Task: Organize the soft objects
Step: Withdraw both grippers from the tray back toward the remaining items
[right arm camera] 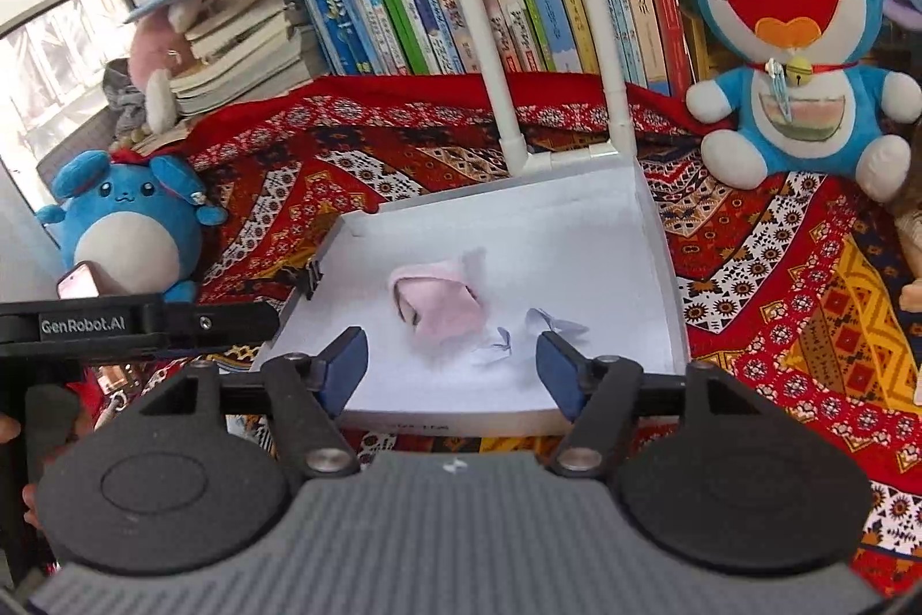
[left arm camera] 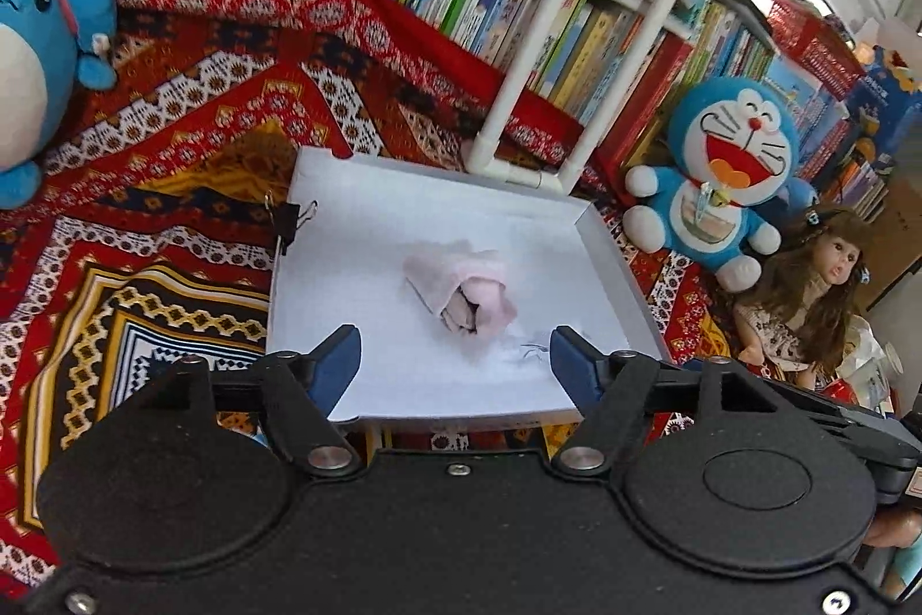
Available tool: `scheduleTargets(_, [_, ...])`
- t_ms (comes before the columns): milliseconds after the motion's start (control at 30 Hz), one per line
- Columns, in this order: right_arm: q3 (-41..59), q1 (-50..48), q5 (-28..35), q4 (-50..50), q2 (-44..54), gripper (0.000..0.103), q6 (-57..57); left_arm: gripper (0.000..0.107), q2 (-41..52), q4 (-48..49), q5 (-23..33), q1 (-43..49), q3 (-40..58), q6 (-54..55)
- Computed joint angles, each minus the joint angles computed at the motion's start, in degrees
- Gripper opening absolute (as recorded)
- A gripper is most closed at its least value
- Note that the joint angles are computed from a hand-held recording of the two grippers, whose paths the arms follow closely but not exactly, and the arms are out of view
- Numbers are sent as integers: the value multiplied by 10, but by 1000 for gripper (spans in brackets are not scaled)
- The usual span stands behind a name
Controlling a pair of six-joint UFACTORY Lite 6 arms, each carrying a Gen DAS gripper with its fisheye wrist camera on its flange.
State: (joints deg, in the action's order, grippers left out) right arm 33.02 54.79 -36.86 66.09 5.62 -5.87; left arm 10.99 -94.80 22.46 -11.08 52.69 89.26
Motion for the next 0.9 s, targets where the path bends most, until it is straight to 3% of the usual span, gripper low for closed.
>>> scheduleTargets(467, [-72, 172, -116, 120, -87, 86, -31, 78, -242, -93, 67, 61, -223, 141])
scheduleTargets(767, [-66, 292, -196, 207, -75, 90, -61, 80, -380, -37, 112, 108, -338, 125])
scheduleTargets(900, [-48, 341, -229, 246, -50, 101, -82, 83, -433, 12, 143, 146, -371, 102])
